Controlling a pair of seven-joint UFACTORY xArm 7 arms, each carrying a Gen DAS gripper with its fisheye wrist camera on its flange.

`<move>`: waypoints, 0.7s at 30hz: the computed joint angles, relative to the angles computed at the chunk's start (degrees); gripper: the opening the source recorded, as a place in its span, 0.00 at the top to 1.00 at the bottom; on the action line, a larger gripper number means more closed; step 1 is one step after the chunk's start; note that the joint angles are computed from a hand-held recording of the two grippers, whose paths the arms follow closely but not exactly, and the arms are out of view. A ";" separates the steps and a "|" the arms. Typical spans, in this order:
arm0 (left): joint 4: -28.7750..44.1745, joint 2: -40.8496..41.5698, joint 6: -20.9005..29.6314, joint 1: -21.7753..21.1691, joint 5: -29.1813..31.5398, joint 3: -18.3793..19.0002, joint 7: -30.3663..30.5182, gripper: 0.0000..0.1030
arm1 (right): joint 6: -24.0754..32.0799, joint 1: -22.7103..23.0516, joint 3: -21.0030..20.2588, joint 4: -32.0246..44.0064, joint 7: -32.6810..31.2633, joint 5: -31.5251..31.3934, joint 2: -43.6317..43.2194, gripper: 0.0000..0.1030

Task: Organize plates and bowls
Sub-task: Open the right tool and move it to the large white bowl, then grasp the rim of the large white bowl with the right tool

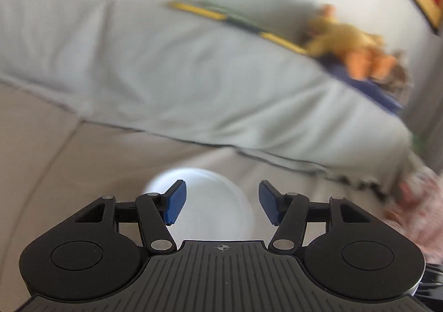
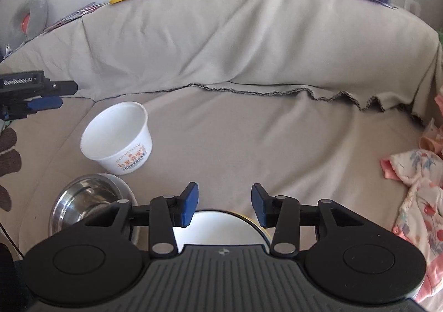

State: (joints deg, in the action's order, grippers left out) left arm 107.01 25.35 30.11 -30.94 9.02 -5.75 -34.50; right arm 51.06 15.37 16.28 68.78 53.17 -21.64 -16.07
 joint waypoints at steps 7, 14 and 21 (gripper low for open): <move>4.88 7.23 4.73 5.94 -9.10 -1.03 2.03 0.39 | -0.23 3.84 -3.29 23.30 -2.31 4.36 23.92 0.58; 10.73 15.57 8.19 11.13 -21.15 -8.25 8.54 0.39 | -0.19 7.57 -7.50 39.84 -2.88 9.49 42.37 0.58; 8.09 15.16 5.05 14.73 -36.35 -14.62 20.30 0.27 | -3.74 7.94 -9.70 33.83 -6.59 16.45 39.76 0.67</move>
State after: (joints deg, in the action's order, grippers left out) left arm 115.11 40.51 35.16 -16.21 -27.34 -20.37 -14.20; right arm 47.32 23.31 6.58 102.60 46.58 -5.19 23.69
